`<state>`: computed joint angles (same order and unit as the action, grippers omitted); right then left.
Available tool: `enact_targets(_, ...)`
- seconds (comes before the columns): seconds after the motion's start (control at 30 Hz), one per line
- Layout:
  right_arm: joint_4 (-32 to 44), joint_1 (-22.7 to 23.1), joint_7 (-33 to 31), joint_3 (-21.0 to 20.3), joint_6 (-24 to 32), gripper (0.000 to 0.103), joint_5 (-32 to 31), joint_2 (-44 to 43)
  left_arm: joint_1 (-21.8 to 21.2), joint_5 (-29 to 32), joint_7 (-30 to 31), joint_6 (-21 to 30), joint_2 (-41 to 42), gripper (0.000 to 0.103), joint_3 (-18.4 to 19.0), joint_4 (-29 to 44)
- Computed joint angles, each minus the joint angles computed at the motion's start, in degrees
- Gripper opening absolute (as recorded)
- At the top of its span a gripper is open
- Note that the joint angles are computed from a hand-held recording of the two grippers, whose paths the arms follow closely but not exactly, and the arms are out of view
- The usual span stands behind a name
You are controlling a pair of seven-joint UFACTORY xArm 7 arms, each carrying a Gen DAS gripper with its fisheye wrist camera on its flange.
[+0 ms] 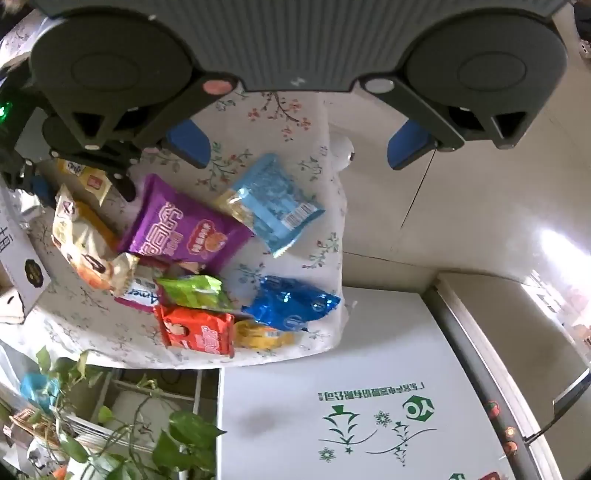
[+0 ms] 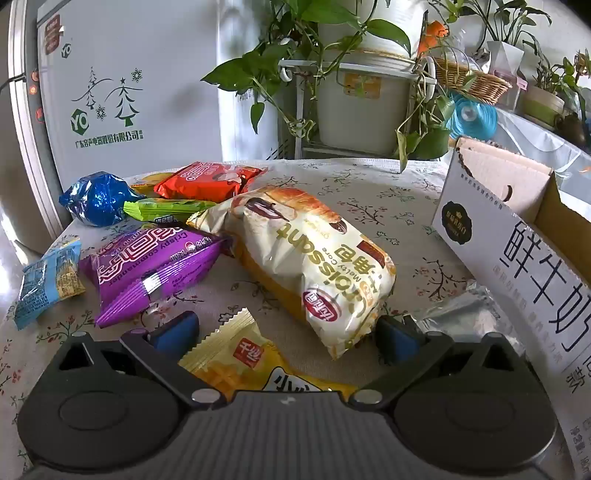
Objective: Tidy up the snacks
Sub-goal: 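Move both tools toward the snack table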
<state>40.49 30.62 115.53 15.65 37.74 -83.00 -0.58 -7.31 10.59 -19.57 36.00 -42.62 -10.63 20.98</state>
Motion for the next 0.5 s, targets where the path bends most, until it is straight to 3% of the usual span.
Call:
enact_targets(0.03, -0.11, -0.29, 0.04, -0.38, -1.68, 0.103, 0.79, -0.16, -0.56, -2.43, 2.34, 1.31, 2.40, 0.101, 2.99, 2.01)
enact_targets(0.27, -0.04, -0.23, -0.50, -0.27, -1.26, 0.103, 1.02, -0.11, -2.34, -11.04, 5.27, -0.08, 1.16, 0.101, 8.55, 1.30)
enact_targets(0.5, -0.02, -0.30, -0.51, -0.16, -1.22, 0.103, 1.05, -0.09, 0.17, -11.59, 3.50, -0.58, -0.54, 0.101, 5.71, 1.47)
